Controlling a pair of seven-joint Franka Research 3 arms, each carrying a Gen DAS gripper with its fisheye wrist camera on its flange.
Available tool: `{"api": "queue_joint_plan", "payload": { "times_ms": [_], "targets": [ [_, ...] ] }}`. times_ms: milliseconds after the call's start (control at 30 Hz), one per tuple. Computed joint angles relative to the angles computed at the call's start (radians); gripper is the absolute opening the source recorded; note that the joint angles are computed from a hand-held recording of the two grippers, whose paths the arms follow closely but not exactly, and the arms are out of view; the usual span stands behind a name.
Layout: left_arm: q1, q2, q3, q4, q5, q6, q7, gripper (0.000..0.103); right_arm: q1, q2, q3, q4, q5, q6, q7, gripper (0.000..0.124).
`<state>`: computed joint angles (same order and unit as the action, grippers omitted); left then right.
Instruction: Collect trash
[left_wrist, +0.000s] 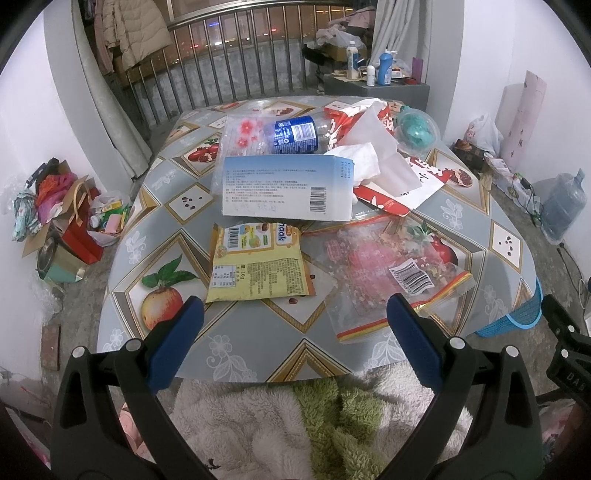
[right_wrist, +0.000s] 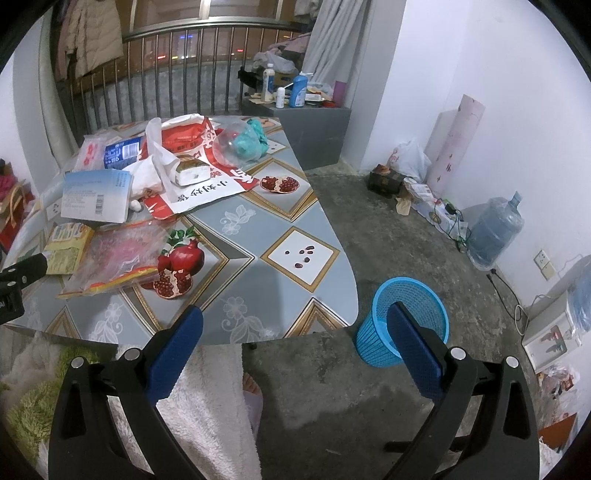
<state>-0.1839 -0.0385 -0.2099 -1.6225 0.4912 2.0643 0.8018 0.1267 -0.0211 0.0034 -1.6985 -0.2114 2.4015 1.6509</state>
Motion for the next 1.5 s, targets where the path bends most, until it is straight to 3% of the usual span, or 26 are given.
{"api": "queue_joint_plan", "payload": {
  "times_ms": [433,633,700,833,967,1067,1167,1300,1500],
  "targets": [
    [0.002,-0.009,0.003,-0.022,-0.011,0.016,-0.003,0.094,0.001,0.005,0.000,0.003,-0.015,0.002,0.023,0.097],
    [0.023,-0.014,0.017,-0.016,0.008,0.018,-0.045,0.094,0.001,0.025,-0.005,0.019,-0.039,0.072,0.034,0.097],
    [0.037,-0.029,0.025,-0.027,0.021,0.036,-0.065,0.094,0.002,0.029,-0.007,0.018,0.000,0.120,0.006,0.097],
    [0.078,-0.071,0.050,-0.073,0.040,0.110,-0.058,0.095,0.004,0.047,-0.004,0.033,0.206,0.168,-0.095,0.097],
    [0.124,-0.114,0.073,-0.140,0.038,0.197,0.007,0.094,0.002,0.086,0.003,0.092,0.461,0.061,-0.228,0.097],
    [0.137,-0.175,0.120,-0.260,-0.088,0.366,0.132,0.094,-0.002,0.119,0.007,0.132,0.569,-0.038,-0.258,0.097],
    [0.139,-0.197,0.133,-0.327,-0.206,0.448,0.194,0.095,-0.007,0.150,0.008,0.164,0.631,-0.115,-0.258,0.097],
    [0.094,-0.174,0.175,-0.346,-0.465,0.457,0.401,0.094,-0.016,0.192,0.013,0.210,0.700,-0.194,-0.249,0.091],
    [0.096,-0.150,0.167,-0.367,-0.626,0.483,0.537,0.094,-0.050,0.246,0.022,0.268,0.831,-0.301,-0.217,0.081]
  ]
}}
